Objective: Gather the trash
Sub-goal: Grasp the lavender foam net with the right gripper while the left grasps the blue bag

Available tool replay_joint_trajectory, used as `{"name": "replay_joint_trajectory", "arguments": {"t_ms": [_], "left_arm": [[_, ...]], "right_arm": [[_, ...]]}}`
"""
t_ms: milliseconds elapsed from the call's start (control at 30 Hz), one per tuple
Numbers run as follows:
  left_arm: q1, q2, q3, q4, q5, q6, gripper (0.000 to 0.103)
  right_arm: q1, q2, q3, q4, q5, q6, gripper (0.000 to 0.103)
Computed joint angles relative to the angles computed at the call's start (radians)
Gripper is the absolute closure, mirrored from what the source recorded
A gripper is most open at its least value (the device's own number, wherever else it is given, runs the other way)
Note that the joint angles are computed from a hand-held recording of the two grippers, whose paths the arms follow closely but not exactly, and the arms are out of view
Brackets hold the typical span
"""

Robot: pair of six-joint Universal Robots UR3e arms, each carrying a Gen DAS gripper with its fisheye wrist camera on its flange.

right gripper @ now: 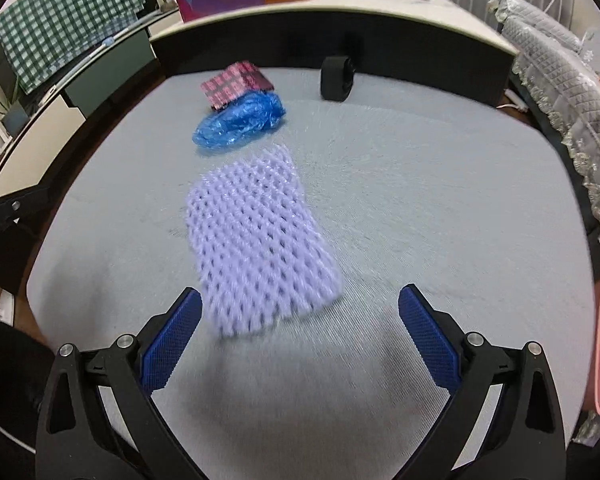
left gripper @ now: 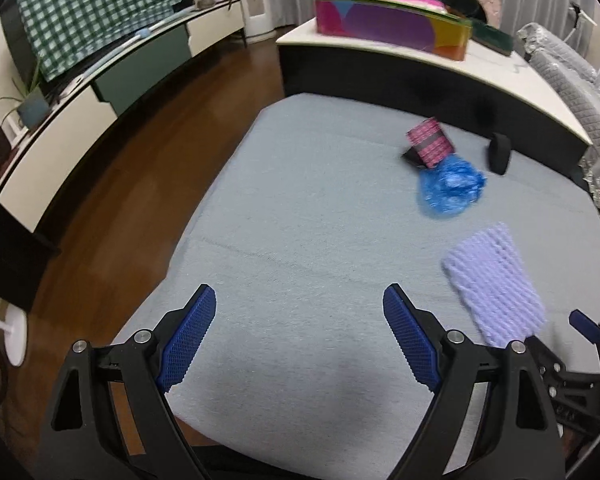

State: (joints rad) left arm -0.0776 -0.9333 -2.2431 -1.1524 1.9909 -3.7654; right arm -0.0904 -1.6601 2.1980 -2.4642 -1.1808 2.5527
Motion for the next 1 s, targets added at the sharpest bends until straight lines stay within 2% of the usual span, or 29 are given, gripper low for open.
{"name": "replay_joint_trajectory", "arguments": {"t_ms": [100,167,200,233,300,467,667,767,867,1000], "left_arm": [[0.044,0.022,-0.017,-0.011,-0.017,0.024,0.02],[0.062,0.028,-0.028,-0.014,-0.024,0.033,0.02],[0.074,0.033,-0.033,-0.016,-0.029,0.043,0.02],[0.078,0.033,-0.034,-0.018,-0.033,0.047,0.02],[0.078,0.022,-0.032,-0.014,-0.035,0.05,0.02],[0.006,-0.069,0.017,0.023,-0.013,0.017,0.02],[-0.11,-0.187,0.085,0.042,0.044,-0.031,0.02],[-0.156,-0.234,0.116,0.044,0.067,-0.057,0.02],[-0.187,-0.272,0.141,0.05,0.073,-0.074,0.02],[-0.154,-0.287,0.145,0.037,0.01,-0.091,0.02]], "right_arm": [[0.043,0.099,-0.035,-0.07,-0.029,0.033,0.008],[0.055,0.14,-0.034,-0.12,-0.038,0.039,0.03],[0.044,0.123,-0.017,-0.129,-0.008,0.021,0.048],[0.04,0.107,-0.017,-0.097,0.019,-0.015,0.075],[0.072,0.05,0.033,-0.158,-0.024,-0.055,0.084],[-0.051,-0.125,0.001,0.132,0.077,-0.129,0.086],[-0.362,-0.337,-0.061,0.451,0.199,-0.311,0.086],[-0.523,-0.391,-0.1,0.591,0.227,-0.414,0.086],[-0.652,-0.399,-0.134,0.669,0.252,-0.501,0.086],[-0.837,-0.333,-0.238,0.758,0.294,-0.601,0.086]]}}
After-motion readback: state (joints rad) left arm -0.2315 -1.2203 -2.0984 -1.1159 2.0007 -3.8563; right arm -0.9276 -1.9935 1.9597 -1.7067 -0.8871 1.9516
